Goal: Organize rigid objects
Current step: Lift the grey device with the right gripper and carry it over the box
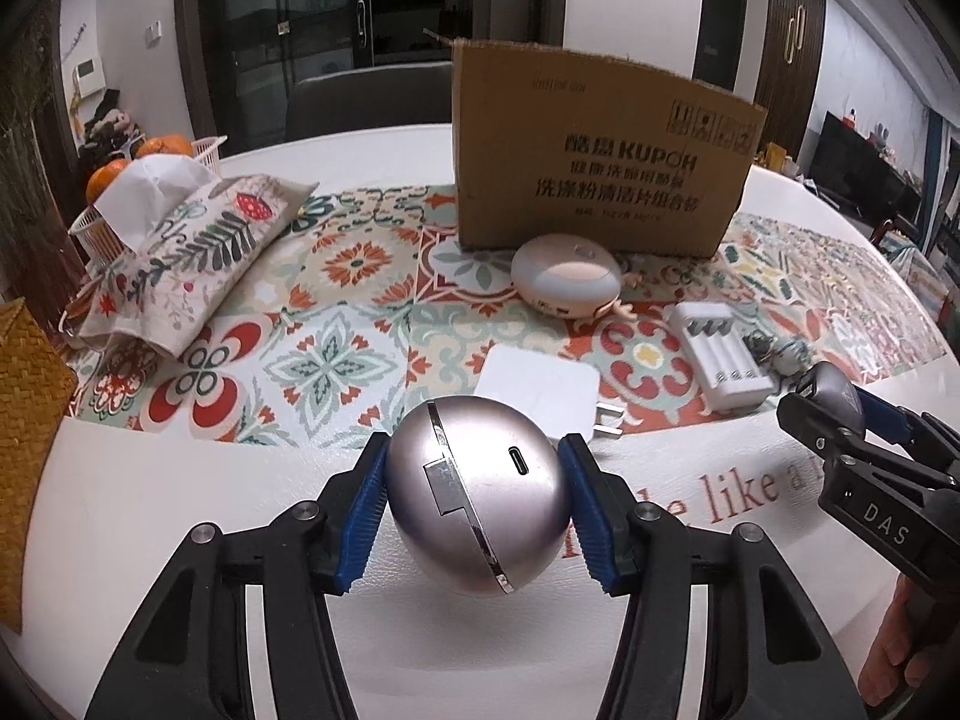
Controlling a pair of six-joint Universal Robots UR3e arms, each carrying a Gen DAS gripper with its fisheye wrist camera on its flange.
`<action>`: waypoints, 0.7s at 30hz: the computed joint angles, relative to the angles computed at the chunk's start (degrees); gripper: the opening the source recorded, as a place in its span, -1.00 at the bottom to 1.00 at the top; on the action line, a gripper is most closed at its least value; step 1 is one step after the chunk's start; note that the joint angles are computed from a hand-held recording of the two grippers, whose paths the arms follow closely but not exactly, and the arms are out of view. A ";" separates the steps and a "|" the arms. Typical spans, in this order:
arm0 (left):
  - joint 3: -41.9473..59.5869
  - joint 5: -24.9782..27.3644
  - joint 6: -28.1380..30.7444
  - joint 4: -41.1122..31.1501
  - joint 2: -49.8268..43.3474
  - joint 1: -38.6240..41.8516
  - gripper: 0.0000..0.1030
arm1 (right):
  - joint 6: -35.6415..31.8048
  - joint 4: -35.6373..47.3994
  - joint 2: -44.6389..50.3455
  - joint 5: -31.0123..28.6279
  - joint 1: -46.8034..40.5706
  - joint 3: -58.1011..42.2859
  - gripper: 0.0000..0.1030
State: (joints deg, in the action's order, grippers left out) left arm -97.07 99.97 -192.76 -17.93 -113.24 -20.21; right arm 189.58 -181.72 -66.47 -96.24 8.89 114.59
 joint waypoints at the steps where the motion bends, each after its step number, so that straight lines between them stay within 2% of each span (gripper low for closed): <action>1: 0.02 -0.04 0.06 -0.15 0.45 -0.06 0.07 | -0.15 -0.03 -0.27 0.12 -0.04 0.02 0.22; 21: 8.24 -0.50 2.34 -1.83 2.23 -0.84 0.07 | -2.61 -0.56 -8.37 2.07 -1.26 -1.15 0.23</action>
